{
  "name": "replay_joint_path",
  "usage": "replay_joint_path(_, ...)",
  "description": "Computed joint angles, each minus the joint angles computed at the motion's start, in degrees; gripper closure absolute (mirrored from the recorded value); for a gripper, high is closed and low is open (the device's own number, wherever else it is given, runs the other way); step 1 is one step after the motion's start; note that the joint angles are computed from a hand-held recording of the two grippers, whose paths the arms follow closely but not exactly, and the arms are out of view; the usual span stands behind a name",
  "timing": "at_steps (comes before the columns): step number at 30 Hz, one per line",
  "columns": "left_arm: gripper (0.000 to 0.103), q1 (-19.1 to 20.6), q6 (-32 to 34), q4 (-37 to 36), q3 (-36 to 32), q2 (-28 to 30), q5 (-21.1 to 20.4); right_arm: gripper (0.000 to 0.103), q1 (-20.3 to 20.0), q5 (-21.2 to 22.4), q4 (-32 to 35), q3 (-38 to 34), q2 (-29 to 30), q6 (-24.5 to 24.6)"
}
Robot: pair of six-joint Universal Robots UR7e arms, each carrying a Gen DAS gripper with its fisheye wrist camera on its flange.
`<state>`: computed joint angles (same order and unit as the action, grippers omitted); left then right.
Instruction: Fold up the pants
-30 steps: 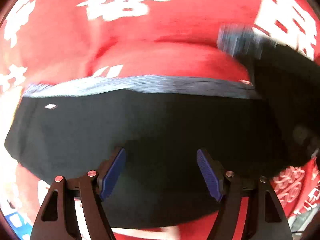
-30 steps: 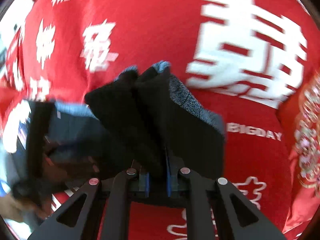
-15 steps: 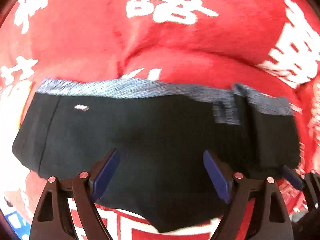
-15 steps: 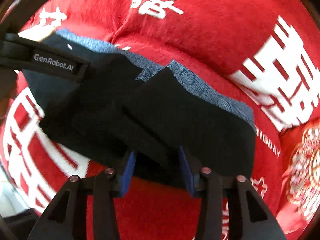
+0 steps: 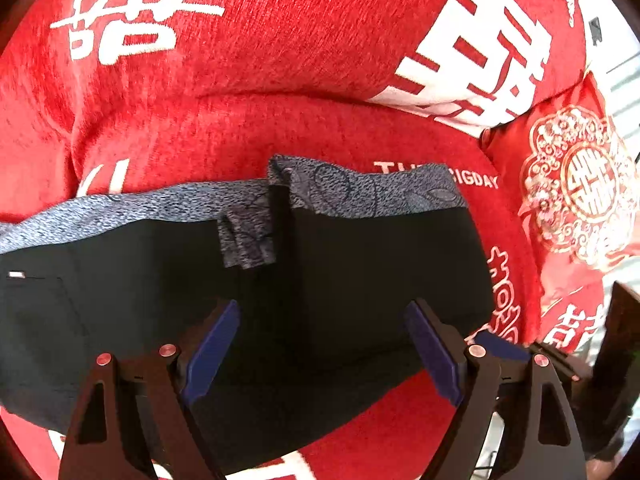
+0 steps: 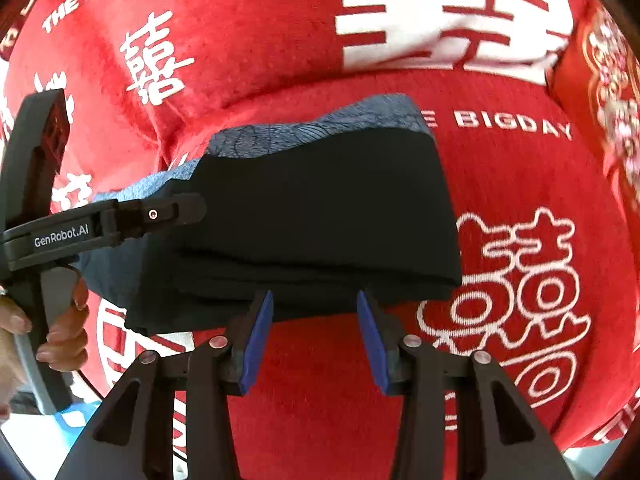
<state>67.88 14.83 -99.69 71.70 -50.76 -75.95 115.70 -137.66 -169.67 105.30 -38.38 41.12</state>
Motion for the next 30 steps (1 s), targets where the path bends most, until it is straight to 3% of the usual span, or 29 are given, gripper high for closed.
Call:
replay_joint_path(7, 0.017, -0.4, 1.1, 3.3, -0.6, 0.6, 0.1, 0.055, -1.1, 2.0, -3.7, 2.0, -0.5, 0.3)
replay_joint_path(8, 0.021, -0.5, 1.3, 3.3, -0.4, 0.6, 0.1, 0.055, -1.1, 2.0, -3.9, 2.2, -0.6, 0.2)
replay_joint_path(9, 0.034, -0.6, 1.4, 3.5, -0.3, 0.8, 0.2, 0.055, -1.1, 2.0, -4.0, 2.3, -0.7, 0.1)
replay_joint_path(11, 0.040, -0.8, 1.1, 4.3, -0.4, 1.2, 0.7, 0.056, -1.3, 2.0, -4.2, 2.5, -0.8, -0.1)
replay_joint_path(12, 0.051, -1.0, 1.3, 3.8, 0.1, 1.1, 1.6, 0.056, -1.4, 2.1, -4.2, 2.6, -0.9, -0.1)
replay_joint_path(13, 0.075, -1.2, 1.7, 3.8, 0.4, 1.1, 2.7, 0.056, -1.4, 2.2, -4.4, 2.7, -1.0, 0.0)
replay_joint_path(15, 0.094, -0.9, 1.2, 6.0, -0.9, 1.8, 2.0, 0.062, -1.7, 2.7, -5.0, 3.1, -1.2, 0.3)
replay_joint_path(16, 0.098, -0.6, 0.9, 7.0, -1.8, 1.9, 0.1, 0.064, -1.8, 3.0, -5.2, 3.3, -1.3, 0.5)
replay_joint_path(20, 0.098, -1.3, 4.6, 5.5, -0.5, -1.1, -2.4, 0.067, -1.7, 3.8, -5.8, 4.0, -2.4, 1.0)
replay_joint_path(25, 0.098, -0.7, 3.7, 7.2, 1.2, -2.2, 0.9, 0.067, -1.3, 3.5, -4.9, 4.2, -3.2, 0.7)
replay_joint_path(30, 0.098, 0.3, 3.5, 4.5, 4.7, -3.7, 1.2, 0.067, -1.8, 3.3, -4.1, 3.7, -3.5, -0.8)
